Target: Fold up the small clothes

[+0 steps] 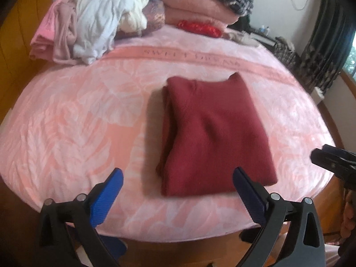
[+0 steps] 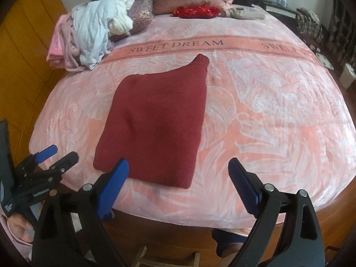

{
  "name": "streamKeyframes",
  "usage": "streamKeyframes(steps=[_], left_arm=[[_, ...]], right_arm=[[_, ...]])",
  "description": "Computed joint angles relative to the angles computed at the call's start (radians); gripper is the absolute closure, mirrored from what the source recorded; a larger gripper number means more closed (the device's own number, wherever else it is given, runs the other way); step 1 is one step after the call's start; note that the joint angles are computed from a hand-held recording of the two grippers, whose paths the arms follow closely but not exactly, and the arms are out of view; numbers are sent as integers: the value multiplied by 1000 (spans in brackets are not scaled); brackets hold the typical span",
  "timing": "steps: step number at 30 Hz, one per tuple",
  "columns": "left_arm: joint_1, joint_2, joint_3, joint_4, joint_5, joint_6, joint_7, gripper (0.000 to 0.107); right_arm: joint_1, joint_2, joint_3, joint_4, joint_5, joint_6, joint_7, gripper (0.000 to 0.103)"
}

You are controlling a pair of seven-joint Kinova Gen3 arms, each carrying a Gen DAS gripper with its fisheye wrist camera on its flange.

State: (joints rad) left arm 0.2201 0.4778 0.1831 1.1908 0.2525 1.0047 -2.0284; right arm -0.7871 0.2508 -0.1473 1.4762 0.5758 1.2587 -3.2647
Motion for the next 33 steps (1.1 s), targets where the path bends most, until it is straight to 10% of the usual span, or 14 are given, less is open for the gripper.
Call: streamKeyframes(steps=[33], left_arm=[[-22, 2, -9, 46, -25, -77, 9, 8]], right_arm=[[23, 21, 23, 62, -70, -203, -4, 12]])
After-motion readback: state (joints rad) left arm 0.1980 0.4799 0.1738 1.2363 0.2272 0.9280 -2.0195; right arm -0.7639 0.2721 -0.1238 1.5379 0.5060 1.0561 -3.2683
